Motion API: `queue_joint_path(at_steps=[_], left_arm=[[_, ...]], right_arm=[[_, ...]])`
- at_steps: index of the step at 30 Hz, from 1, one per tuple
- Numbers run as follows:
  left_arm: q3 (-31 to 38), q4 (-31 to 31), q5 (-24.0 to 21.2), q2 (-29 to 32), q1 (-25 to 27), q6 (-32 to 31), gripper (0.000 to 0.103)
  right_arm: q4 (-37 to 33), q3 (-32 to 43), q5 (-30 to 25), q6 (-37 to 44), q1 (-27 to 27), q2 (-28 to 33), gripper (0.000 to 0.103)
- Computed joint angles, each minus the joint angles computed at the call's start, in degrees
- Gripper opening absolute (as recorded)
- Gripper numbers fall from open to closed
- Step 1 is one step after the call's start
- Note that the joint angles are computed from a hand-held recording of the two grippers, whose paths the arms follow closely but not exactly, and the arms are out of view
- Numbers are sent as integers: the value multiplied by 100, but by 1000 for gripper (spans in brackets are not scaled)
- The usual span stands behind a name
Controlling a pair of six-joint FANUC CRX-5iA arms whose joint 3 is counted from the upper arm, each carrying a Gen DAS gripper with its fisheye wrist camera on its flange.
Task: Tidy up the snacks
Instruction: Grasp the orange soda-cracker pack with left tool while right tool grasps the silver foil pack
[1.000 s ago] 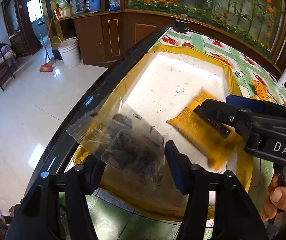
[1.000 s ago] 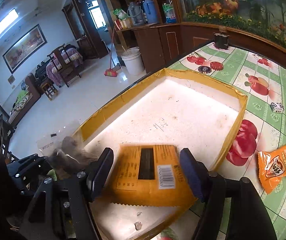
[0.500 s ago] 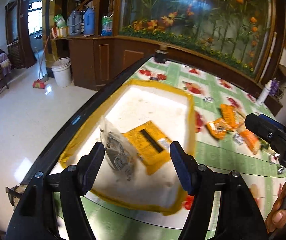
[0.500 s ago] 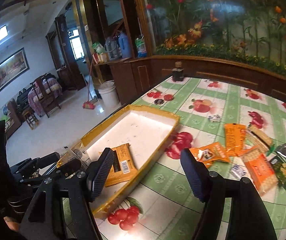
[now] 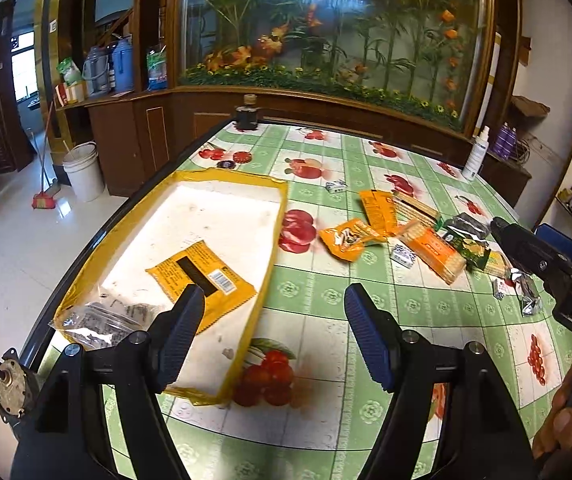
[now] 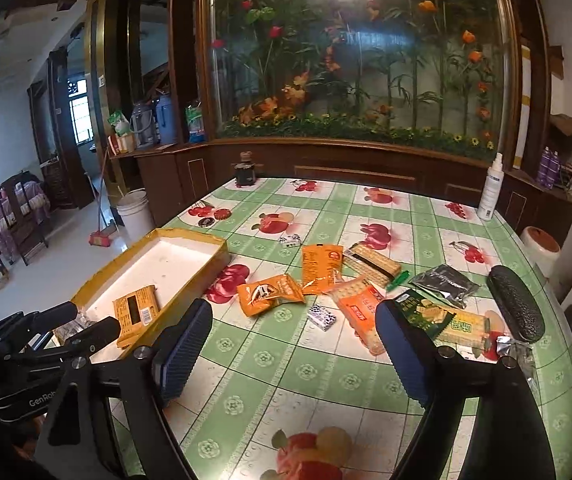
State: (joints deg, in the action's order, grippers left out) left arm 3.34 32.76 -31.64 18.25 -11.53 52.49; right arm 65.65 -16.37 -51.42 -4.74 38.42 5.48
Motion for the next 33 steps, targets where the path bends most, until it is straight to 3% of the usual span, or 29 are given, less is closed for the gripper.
queue_joint_path(at_steps=[8,11,20,26,29,33], left_arm=[[-84,-80,80,-109,-205,-107,72],[-65,-177,98,-110,-281,-89,83],[178,-340,18,89,-585,-56,83],[947,-1270,-186,598,-913,462,85],[1401,-1185,-466,992,-1026,400,85],[2542,-920,-1464,1812,-1198,491,84]], right_arm=[[167,-399,-349,-306,67,-309,87],[153,-515,-399,-365,57,-407,87],[-120,-870,-588,-504,-52,-696,88],[-682,-1429,-460,-601,-419,-1167,91],[-1323,-1770,-375,-711,-765,-1515,91],[-1762,-2081,-161,-794,-1219,-1821,92]])
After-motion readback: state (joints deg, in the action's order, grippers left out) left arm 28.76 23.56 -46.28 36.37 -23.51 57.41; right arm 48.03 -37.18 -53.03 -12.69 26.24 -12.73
